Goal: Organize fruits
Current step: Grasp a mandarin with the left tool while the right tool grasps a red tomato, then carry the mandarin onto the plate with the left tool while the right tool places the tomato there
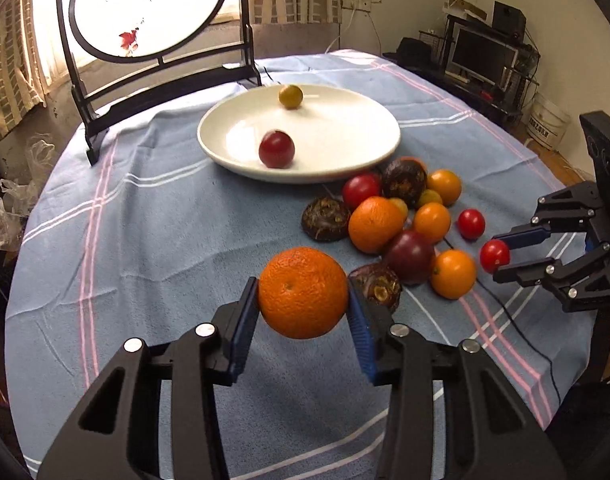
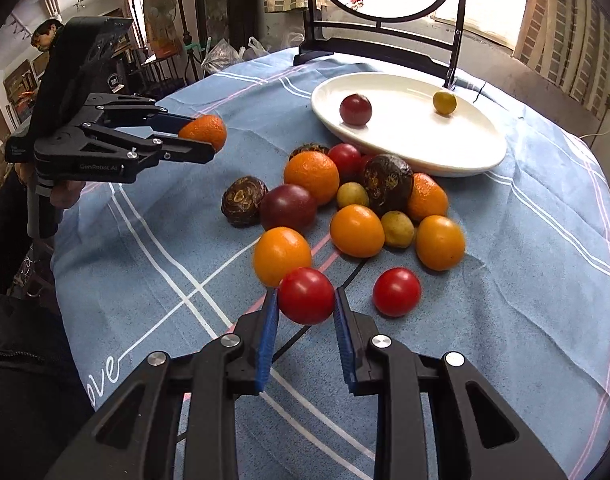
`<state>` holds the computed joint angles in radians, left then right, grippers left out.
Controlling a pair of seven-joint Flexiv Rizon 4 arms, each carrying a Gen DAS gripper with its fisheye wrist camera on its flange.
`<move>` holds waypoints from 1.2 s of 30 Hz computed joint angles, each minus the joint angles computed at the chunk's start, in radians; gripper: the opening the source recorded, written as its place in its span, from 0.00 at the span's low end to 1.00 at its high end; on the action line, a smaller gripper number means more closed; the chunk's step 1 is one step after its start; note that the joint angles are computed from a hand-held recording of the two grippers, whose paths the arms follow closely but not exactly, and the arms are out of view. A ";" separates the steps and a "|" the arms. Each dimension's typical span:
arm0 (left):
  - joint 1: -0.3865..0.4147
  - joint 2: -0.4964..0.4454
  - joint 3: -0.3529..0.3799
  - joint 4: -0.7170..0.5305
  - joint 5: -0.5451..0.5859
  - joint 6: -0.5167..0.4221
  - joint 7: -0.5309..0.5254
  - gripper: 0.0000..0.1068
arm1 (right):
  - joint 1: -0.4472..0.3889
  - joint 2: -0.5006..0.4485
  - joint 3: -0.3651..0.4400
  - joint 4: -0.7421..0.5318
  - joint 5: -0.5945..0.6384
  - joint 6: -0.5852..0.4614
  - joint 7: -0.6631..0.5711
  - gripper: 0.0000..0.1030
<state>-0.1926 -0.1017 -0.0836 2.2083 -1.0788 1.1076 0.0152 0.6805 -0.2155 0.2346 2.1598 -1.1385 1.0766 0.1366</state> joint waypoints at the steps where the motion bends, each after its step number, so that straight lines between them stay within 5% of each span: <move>1: -0.009 0.008 -0.009 -0.002 -0.038 0.028 0.012 0.39 | 0.000 0.010 -0.003 -0.001 -0.012 -0.008 0.007 0.27; 7: -0.065 -0.001 -0.044 -0.090 -0.144 0.125 -0.026 0.39 | -0.041 0.076 -0.015 -0.030 -0.120 -0.078 0.036 0.27; 12: -0.088 -0.077 -0.077 -0.200 -0.116 0.203 -0.100 0.39 | -0.107 0.086 -0.031 -0.080 -0.174 -0.083 0.031 0.27; 24: -0.093 -0.294 -0.089 -0.379 0.312 0.323 -0.506 0.39 | -0.193 -0.037 -0.102 -0.185 -0.113 0.012 -0.032 0.27; 36: -0.094 -0.410 -0.028 -0.509 0.613 0.250 -0.764 0.41 | -0.176 -0.143 -0.157 -0.254 0.014 0.050 -0.145 0.29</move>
<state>-0.2863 -0.5116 -0.1118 1.6994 -0.4656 1.3580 -0.7490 0.5043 -0.3585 0.0775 1.9057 -1.1249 1.1269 -0.0080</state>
